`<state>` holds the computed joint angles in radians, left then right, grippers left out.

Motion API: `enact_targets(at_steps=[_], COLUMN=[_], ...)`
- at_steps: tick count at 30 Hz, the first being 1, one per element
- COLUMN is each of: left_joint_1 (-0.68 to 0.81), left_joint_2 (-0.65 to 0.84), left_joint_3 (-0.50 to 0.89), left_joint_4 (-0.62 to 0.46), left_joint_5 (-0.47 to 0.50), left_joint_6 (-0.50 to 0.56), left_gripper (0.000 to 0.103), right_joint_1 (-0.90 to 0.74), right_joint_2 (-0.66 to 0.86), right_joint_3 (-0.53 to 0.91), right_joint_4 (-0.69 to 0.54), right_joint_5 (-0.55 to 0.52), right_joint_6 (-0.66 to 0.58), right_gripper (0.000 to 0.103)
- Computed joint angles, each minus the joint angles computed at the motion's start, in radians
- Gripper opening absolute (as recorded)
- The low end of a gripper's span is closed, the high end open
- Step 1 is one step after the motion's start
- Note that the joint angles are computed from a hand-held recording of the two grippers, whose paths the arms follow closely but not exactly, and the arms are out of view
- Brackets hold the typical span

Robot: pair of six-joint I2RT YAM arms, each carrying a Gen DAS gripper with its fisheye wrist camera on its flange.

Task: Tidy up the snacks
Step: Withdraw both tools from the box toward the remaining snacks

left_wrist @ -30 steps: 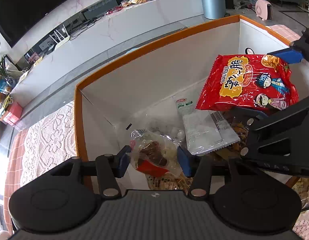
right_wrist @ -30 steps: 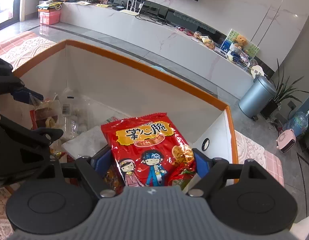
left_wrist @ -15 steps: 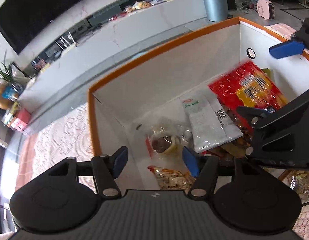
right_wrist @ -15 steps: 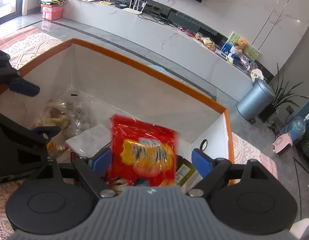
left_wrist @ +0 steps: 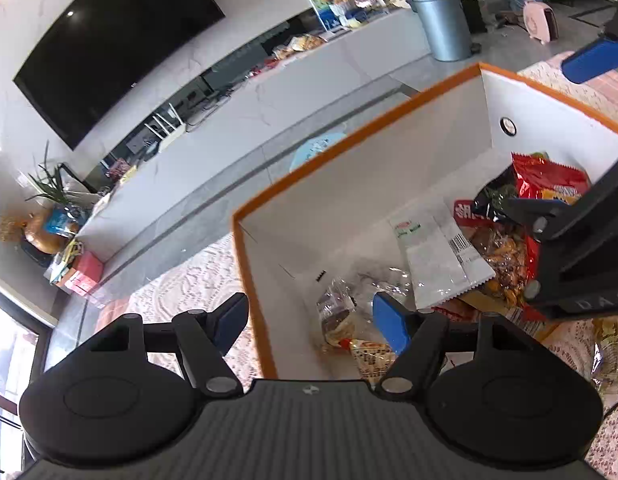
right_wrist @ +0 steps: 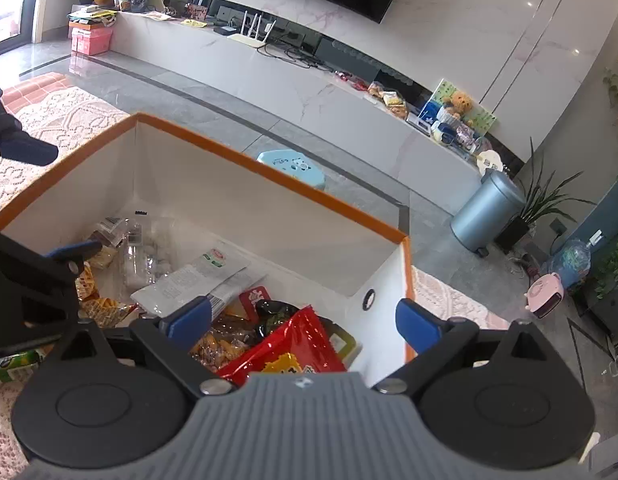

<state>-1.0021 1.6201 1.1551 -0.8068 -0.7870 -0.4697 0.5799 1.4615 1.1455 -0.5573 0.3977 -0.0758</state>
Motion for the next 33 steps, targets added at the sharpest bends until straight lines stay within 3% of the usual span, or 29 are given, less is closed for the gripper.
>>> enact_targets(at_steps=[11, 20, 28, 33], left_joint_1=[-0.105, -0.285, -0.484, -0.618], left_joint_2=[-0.127, -0.226, -0.24, -0.235], left_joint_3=[-0.014, 0.032, 0.031, 0.021], left_joint_4=[-0.123, -0.338, -0.578, -0.693], left_joint_5=[-0.084, -0.16, -0.225, -0.213], left_joint_6=[-0.192, -0.444, -0.818, -1.083], left_gripper=[0.083, 0.083, 0.083, 0.083], right_joint_1=[0.059, 0.143, 0.353, 0.544], right_joint_2=[-0.15, -0.322, -0.506, -0.626], right_joint_3=[-0.018, -0.022, -0.084, -0.142], right_joint_4=[-0.112, -0.237, -0.345, -0.452], right_joint_5=[0.053, 0.071, 0.211, 0.322], right_joint_6=[0.06, 0.188, 0.36, 0.578], right_gripper=[0.099, 0.099, 0.099, 0.099])
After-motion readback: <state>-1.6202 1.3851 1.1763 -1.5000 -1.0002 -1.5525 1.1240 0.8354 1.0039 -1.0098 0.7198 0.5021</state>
